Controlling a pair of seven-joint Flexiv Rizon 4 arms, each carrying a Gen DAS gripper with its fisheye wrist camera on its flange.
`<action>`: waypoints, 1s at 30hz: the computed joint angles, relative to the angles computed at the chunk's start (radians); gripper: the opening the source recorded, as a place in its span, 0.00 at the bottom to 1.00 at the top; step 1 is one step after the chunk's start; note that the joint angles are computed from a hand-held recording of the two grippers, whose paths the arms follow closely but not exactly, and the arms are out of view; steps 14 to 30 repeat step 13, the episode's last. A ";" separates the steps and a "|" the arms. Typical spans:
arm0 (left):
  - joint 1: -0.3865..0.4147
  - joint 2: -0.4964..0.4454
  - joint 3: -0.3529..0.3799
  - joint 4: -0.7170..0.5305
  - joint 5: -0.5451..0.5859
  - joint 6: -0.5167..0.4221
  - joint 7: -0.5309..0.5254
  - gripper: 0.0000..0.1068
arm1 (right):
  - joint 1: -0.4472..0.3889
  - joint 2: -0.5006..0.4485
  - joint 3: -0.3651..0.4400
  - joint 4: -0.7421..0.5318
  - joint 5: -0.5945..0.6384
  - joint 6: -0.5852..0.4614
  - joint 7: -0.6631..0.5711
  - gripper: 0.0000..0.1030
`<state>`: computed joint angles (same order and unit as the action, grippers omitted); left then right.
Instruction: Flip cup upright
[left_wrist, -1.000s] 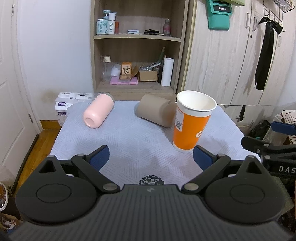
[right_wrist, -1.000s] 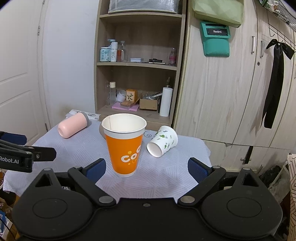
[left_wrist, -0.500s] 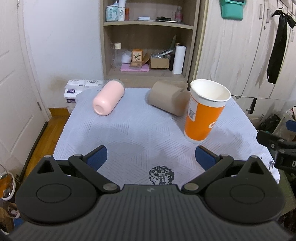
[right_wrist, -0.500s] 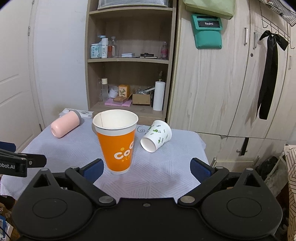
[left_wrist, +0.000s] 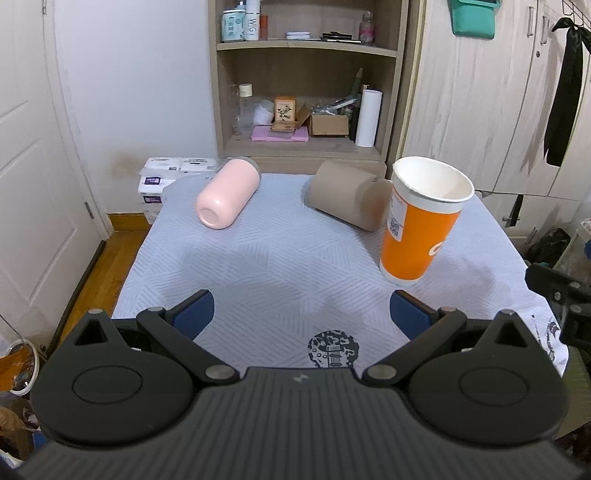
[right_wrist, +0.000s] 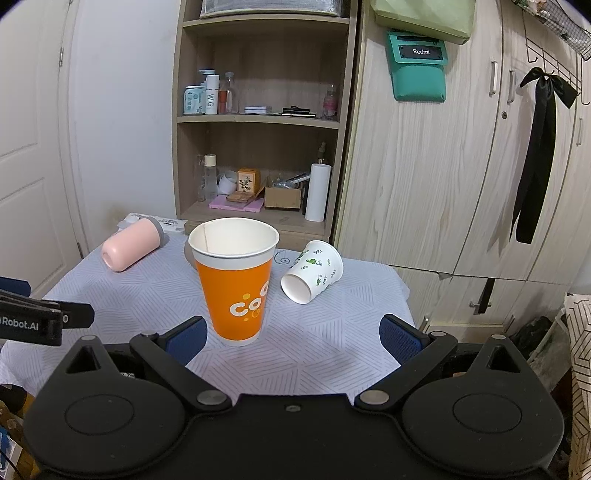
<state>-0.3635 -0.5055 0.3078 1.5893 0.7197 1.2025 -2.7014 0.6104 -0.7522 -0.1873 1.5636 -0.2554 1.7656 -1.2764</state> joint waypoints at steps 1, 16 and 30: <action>-0.002 0.000 0.001 -0.001 0.000 -0.007 -0.002 0.96 | 0.003 0.000 -0.004 0.001 0.001 0.000 0.000 0.98; 0.004 0.004 -0.008 -0.004 0.007 -0.018 0.003 0.96 | 0.008 0.002 -0.012 0.003 0.005 -0.002 0.002 0.98; 0.004 0.004 -0.008 -0.004 0.007 -0.018 0.003 0.96 | 0.008 0.002 -0.012 0.003 0.005 -0.002 0.002 0.98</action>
